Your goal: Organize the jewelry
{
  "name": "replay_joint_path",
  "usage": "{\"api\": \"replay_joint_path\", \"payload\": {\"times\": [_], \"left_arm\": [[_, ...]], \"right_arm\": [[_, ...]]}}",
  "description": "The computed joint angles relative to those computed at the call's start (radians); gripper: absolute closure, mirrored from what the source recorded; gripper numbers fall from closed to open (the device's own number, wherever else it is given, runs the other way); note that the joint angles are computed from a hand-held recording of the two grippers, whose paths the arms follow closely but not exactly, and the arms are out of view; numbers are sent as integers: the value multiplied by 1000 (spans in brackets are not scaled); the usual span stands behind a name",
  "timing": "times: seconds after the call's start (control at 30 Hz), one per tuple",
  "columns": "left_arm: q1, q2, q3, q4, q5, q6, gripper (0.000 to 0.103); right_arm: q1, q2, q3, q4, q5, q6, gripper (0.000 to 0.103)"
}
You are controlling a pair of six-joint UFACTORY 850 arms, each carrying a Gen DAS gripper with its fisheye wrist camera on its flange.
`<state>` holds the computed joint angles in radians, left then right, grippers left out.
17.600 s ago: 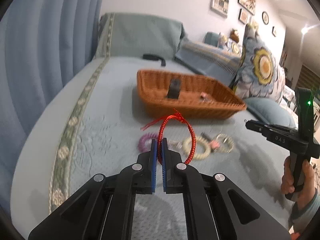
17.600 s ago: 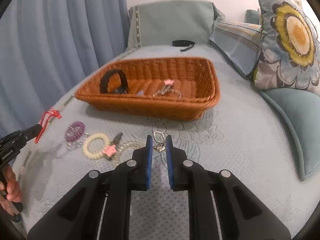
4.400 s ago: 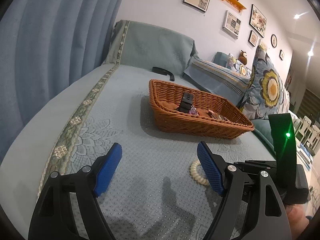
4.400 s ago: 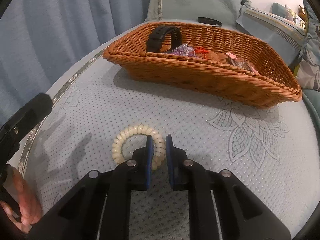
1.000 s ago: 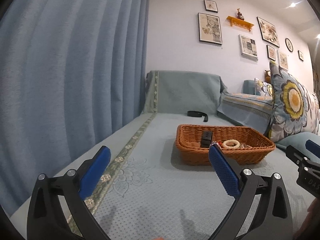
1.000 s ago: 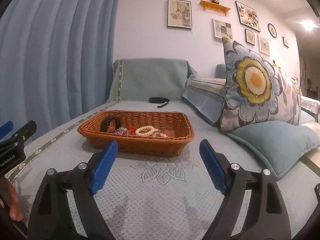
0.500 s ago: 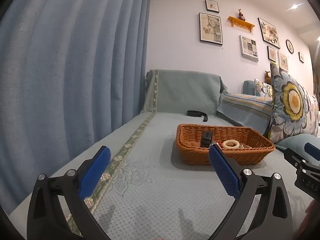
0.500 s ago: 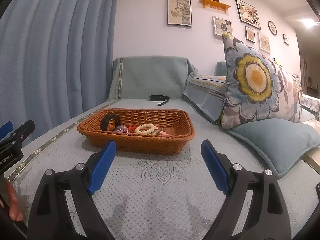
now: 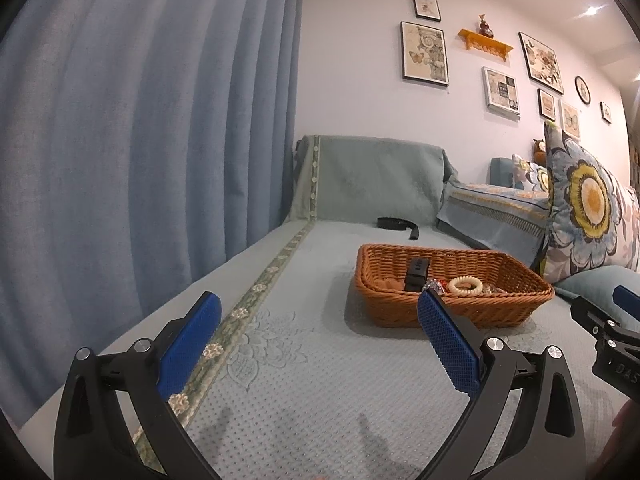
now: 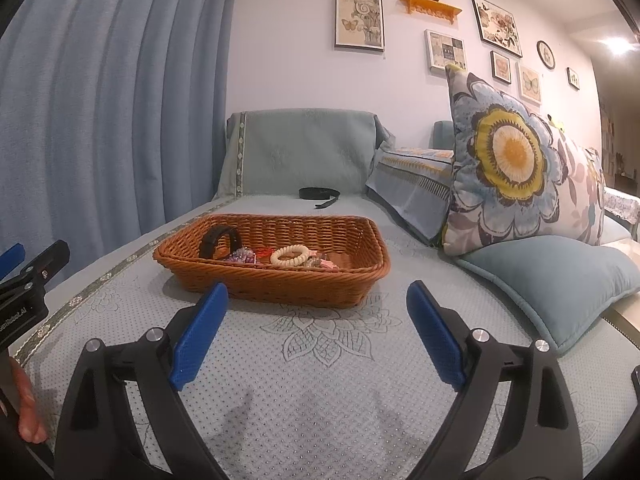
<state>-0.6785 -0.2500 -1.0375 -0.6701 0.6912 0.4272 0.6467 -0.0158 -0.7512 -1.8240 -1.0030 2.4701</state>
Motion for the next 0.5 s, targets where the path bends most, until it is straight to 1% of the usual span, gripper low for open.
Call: {"api": "replay_joint_path", "payload": {"times": [0.5], "left_arm": [[-1, 1, 2, 0, 3, 6, 8]], "right_arm": [[-8, 5, 3, -4, 13, 8, 16]]}}
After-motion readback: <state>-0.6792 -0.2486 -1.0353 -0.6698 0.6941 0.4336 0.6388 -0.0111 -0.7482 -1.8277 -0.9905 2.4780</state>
